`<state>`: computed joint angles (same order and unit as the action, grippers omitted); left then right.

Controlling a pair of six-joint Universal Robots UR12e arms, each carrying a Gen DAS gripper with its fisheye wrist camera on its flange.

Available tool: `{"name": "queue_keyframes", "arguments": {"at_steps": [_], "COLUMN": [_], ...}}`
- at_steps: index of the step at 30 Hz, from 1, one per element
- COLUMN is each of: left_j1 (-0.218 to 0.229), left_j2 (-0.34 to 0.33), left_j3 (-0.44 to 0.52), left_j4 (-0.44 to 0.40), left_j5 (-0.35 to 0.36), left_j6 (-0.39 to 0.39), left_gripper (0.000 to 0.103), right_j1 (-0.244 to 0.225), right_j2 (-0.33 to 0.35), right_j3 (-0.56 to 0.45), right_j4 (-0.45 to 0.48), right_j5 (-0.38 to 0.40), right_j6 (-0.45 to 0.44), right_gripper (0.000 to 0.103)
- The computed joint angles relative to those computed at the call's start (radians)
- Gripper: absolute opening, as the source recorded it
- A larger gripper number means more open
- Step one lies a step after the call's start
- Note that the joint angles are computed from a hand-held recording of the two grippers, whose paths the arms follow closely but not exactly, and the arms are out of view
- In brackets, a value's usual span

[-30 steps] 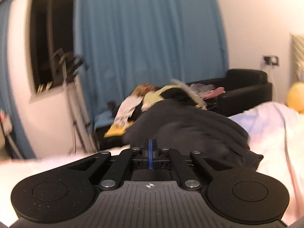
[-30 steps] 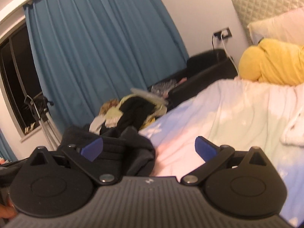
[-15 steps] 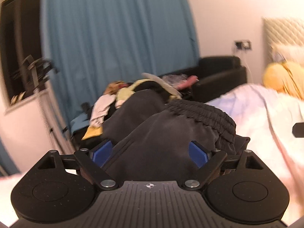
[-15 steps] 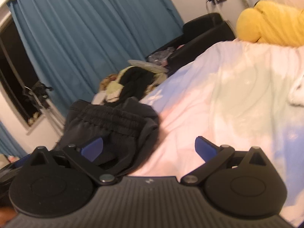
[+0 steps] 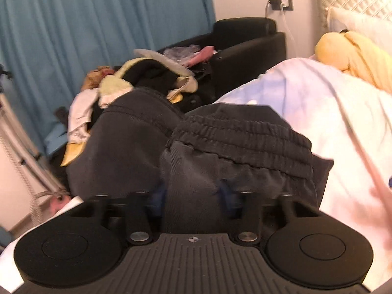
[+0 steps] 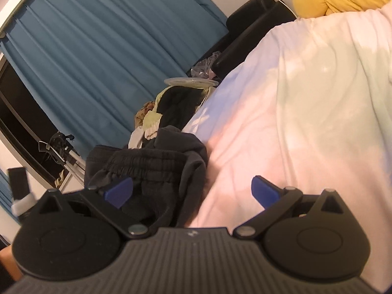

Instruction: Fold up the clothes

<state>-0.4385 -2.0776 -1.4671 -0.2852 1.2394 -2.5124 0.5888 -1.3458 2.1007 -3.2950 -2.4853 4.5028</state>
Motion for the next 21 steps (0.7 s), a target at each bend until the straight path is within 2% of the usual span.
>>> {"name": "queue_keyframes", "arguments": {"at_steps": [2, 3, 6, 9, 13, 14, 16, 17, 18, 19, 20, 21], "left_j1": [0.021, 0.032, 0.078, 0.125, 0.188, 0.200, 0.223, 0.230, 0.230, 0.228, 0.227, 0.225], "left_j2": [0.053, 0.079, 0.172, 0.259, 0.325, 0.333, 0.342, 0.345, 0.346, 0.338, 0.329, 0.320], "left_j3": [-0.081, -0.121, -0.252, -0.376, -0.510, -0.545, -0.587, -0.599, -0.604, -0.605, -0.605, -0.605], "left_j4": [0.059, 0.088, 0.159, 0.181, 0.221, 0.277, 0.326, 0.337, 0.362, 0.407, 0.451, 0.494], "left_j5": [-0.029, -0.043, -0.091, -0.111, -0.127, -0.130, -0.156, -0.164, -0.169, -0.182, -0.196, -0.210], "left_j6": [-0.019, -0.029, -0.069, -0.117, -0.209, -0.246, -0.313, -0.338, -0.329, -0.313, -0.297, -0.282], "left_gripper": [0.018, 0.015, 0.012, 0.012, 0.012, 0.014, 0.025, 0.040, 0.056, 0.062, 0.075, 0.083], "right_j1": [0.004, 0.007, 0.024, 0.040, 0.026, 0.022, 0.016, 0.014, 0.013, 0.011, 0.007, -0.003], "right_j2": [0.007, 0.012, 0.030, 0.033, 0.021, 0.016, 0.007, 0.005, -0.001, -0.009, -0.018, -0.029], "right_j3": [-0.004, -0.006, -0.019, -0.035, -0.025, -0.023, -0.021, -0.022, -0.024, -0.028, -0.032, -0.036], "right_j4": [-0.043, -0.075, -0.188, -0.222, -0.295, -0.292, -0.293, -0.294, -0.280, -0.251, -0.220, -0.189], "right_j5": [-0.007, -0.011, -0.042, -0.080, 0.057, 0.093, 0.154, 0.173, 0.187, 0.196, 0.212, 0.238], "right_j6": [-0.039, -0.068, -0.179, -0.253, -0.290, -0.282, -0.265, -0.265, -0.268, -0.268, -0.260, -0.245], "right_gripper": [0.103, 0.103, 0.103, 0.103, 0.103, 0.103, 0.103, 0.103, 0.103, 0.103, 0.103, 0.103]}}
